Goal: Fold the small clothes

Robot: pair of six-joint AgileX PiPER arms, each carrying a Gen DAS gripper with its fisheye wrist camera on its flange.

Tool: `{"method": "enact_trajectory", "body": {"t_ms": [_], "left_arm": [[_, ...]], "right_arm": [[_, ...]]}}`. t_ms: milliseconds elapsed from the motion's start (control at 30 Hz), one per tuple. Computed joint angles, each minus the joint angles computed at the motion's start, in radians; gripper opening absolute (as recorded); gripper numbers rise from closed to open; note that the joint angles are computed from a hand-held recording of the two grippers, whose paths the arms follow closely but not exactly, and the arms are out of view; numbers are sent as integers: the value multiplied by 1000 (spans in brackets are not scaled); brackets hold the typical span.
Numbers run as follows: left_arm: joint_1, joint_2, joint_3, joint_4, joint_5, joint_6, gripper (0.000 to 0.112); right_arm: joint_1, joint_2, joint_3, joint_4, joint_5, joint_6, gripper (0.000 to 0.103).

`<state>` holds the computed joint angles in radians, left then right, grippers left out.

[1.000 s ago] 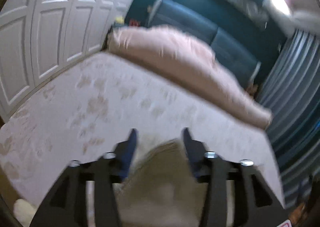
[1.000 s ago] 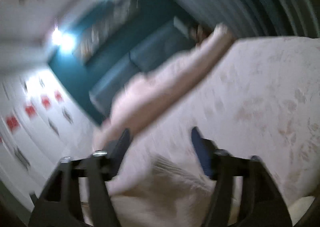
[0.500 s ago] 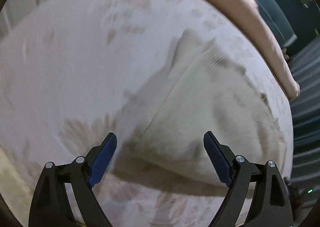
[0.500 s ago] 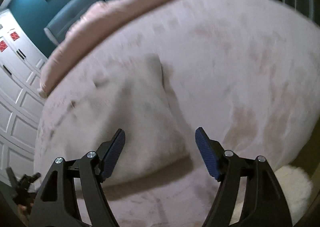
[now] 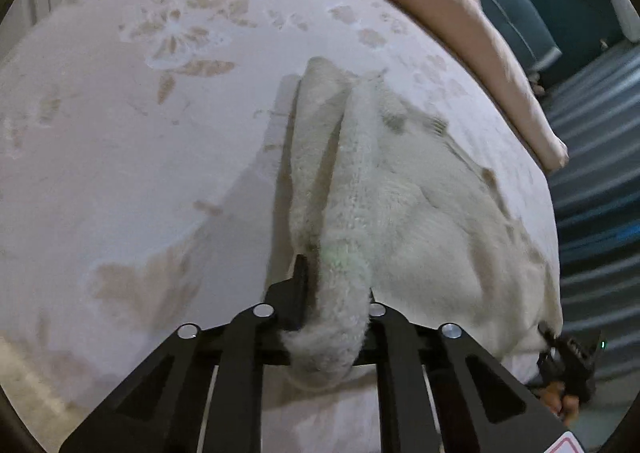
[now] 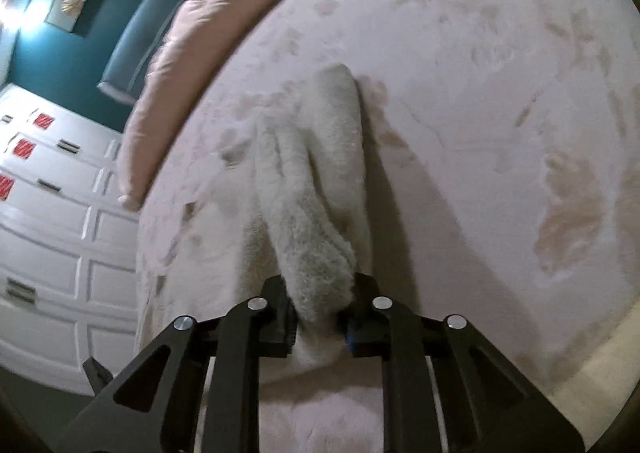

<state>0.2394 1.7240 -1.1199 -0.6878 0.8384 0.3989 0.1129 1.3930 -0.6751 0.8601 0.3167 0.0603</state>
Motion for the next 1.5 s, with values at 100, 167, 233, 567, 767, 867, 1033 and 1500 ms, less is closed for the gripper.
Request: {"method": "enact_trajectory", "body": {"t_ms": [100,167,233,567,767,867,1033,1500], "left_arm": [[68,-121,103,33,98,46,8],[115,-201,198,81,148,63,8],[167,-272,310,116,185,88,9],[26,-388,282,159,-22,-49,56],[-144,-88,96,128,-144,-64,72],[-167,22,35,193,-91,-85,72],[-150,-29,54,175,-101,13,6],[-126,136,-110,394,-244,-198,0]], "right_arm": [[-1,-158,63,-269,114,226,16],[41,-272,127,-465,222,408,16],[102,-330,177,-585,283,550,16],[377,-276,-11,-1240,373,1061,65],[295,79,-189,-1220,160,872,68],[294,180,-206,-1224,131,869,65],[279,109,-153,-1051,87,681,10],[-7,168,-100,-848,-12,584,8]]}}
